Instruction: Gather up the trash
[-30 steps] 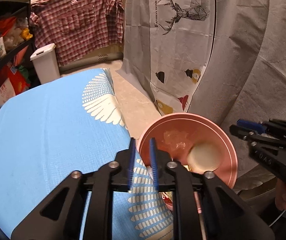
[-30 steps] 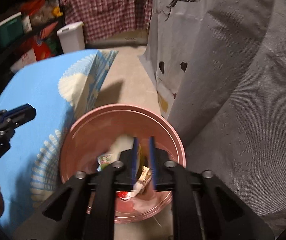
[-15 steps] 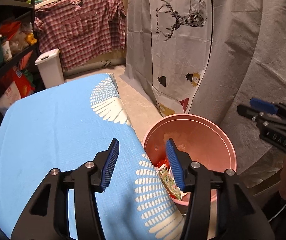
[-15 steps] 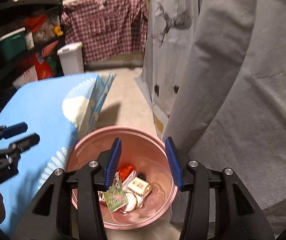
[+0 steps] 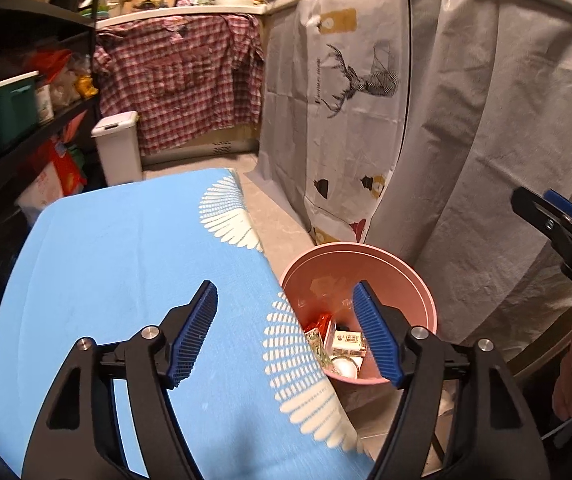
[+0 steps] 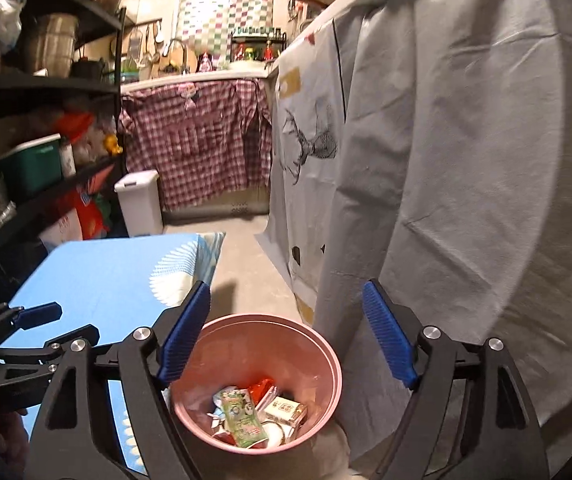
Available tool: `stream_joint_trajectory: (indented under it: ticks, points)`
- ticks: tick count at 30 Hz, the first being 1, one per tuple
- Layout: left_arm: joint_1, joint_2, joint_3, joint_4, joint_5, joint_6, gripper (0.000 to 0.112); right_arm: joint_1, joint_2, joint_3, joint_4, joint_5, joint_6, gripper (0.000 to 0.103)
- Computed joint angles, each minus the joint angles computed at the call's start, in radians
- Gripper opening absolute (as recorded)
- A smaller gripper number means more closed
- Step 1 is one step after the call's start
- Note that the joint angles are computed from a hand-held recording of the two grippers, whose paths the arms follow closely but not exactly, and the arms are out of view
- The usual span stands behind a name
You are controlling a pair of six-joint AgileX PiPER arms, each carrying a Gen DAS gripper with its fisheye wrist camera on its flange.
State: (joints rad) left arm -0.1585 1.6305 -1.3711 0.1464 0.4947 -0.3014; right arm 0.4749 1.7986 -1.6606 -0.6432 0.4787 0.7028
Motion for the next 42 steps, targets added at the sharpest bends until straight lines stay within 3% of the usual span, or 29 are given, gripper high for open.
stream_joint_trajectory:
  ticks: [7,15,21,42]
  points:
    - [-0.048,-0.180,0.158,0.245,0.037,-0.298,0.077,0.060,-0.149,0.190,-0.059,0.037,0.119,0.081]
    - [-0.137,-0.357,0.341,0.401,0.112,-0.531,0.079,0.137,-0.243,0.330,-0.169,0.128,0.257,0.082]
    - [-0.215,-0.367,0.368,0.552,0.136,-0.648,0.079,0.166,-0.241,0.347,-0.195,0.149,0.282,0.082]
    - [-0.204,-0.323,0.366,0.497,0.108,-0.654,0.079,0.142,-0.195,0.301,-0.122,0.160,0.233,0.082]
